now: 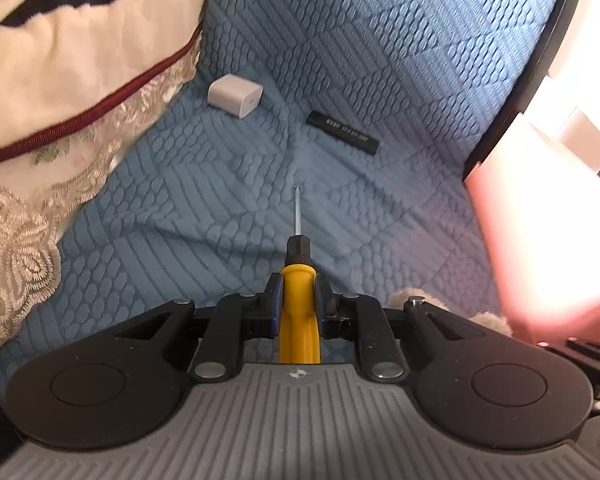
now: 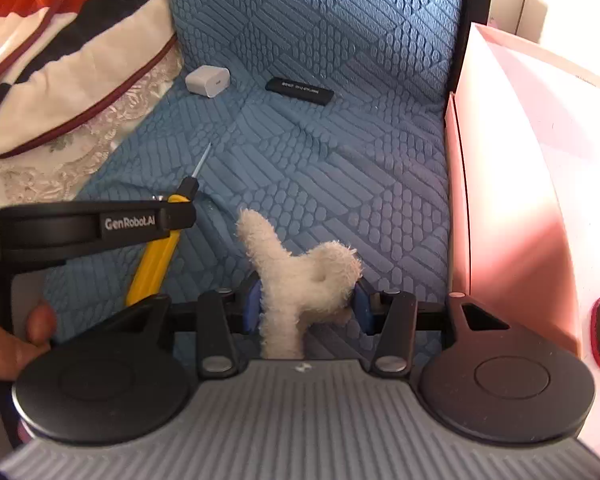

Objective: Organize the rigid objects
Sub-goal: 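Lift the screwdriver with the left tool while the right tool lifts the hair clip, then carry both held objects over the pink box and lower them inside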

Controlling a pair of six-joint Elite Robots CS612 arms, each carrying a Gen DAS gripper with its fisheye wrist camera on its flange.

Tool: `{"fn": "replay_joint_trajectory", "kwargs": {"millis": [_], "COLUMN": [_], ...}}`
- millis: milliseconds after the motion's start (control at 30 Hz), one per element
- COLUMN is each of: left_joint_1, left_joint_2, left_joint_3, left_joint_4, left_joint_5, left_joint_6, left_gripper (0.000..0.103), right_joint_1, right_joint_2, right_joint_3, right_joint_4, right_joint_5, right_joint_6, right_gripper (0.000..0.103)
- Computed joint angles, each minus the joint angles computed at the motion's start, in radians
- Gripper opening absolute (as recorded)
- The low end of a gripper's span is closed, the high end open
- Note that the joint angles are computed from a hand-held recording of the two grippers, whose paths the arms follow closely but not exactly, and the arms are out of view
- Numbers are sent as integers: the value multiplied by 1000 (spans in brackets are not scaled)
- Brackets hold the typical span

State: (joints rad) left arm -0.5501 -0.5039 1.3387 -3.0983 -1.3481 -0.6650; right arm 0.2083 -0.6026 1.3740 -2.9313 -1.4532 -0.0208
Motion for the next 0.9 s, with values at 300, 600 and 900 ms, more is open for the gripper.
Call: {"fn": "replay_joint_trajectory", "kwargs": {"millis": [300, 600, 900], "left_joint_1": [4, -3, -5], "left_joint_2": [-27, -42, -60], "left_joint_3": [31, 25, 1], "left_joint_4": [-67, -112, -133], "left_joint_5": [-37, -89, -120], "left_joint_6": [-16, 8, 5], "left_gripper": [20, 19, 19], "right_joint_1": [-2, -20, -53], "right_joint_2": [-32, -65, -102], "right_joint_3": [44, 81, 97], "right_joint_4": [-74, -111, -152], "right_joint_5": [-21, -12, 17], "right_joint_6": [34, 62, 84], "right_gripper": [49, 49, 49]}}
